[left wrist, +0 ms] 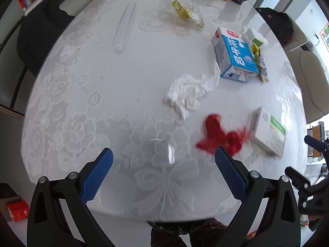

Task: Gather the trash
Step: 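Move both open tools back over the table toward the tissue and medicine box, then grasp the white tissue with the left tool while the right tool grasps the white medicine box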

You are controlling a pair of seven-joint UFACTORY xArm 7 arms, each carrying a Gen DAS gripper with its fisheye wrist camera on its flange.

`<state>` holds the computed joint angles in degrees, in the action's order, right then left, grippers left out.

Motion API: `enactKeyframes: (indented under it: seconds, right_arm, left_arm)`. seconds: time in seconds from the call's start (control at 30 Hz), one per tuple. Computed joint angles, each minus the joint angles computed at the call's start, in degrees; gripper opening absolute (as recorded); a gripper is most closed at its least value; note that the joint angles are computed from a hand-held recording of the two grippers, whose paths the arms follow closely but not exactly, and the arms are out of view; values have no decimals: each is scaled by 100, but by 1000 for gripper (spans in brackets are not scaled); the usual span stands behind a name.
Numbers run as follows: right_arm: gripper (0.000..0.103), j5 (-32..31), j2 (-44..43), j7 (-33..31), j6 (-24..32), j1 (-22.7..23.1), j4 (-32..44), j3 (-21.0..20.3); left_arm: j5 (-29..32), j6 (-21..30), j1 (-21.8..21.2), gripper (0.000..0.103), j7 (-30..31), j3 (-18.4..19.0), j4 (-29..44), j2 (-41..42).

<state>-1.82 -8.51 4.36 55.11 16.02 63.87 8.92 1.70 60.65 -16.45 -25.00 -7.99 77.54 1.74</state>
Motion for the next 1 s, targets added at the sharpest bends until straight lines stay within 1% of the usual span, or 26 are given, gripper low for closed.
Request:
enactKeyframes:
  seconds: [0.2,0.43,0.57,0.67,0.73,0.83,0.9,0.93,1.0]
  right_arm:
    - [91,185,506,-543,245,-2,472,-73]
    - [91,183,1007,-857,414,26,902,-68]
    - [91,194,1210,-924,553,54,1093,-65]
    - [87,228,1323,-965,641,72,1201,-63]
    - [82,229,1406,-938,662,95,1264,-58]
    - [76,185,1493,-839,710,133,1325,-57]
    - [74,146,1489,-758,683,147,1300,-65]
    - [73,132,1487,-706,666,151,1292,-69]
    - [71,156,1479,-639,635,147,1271,-75]
  left_arm:
    - [89,144,-41,96,68,43,679,717]
    - [121,352,-122,94,17,126,1361,1374]
    - [52,472,-148,86,42,158,1767,1777]
    - [11,515,-167,82,79,176,1975,1967]
    - [85,579,-226,79,60,202,2177,2114]
    - [92,642,-259,68,133,213,2476,2321]
    - [135,714,-314,56,148,228,2658,2429]
    - [171,761,-347,53,143,241,2758,2490]
    - [253,883,-419,36,95,278,2970,2613]
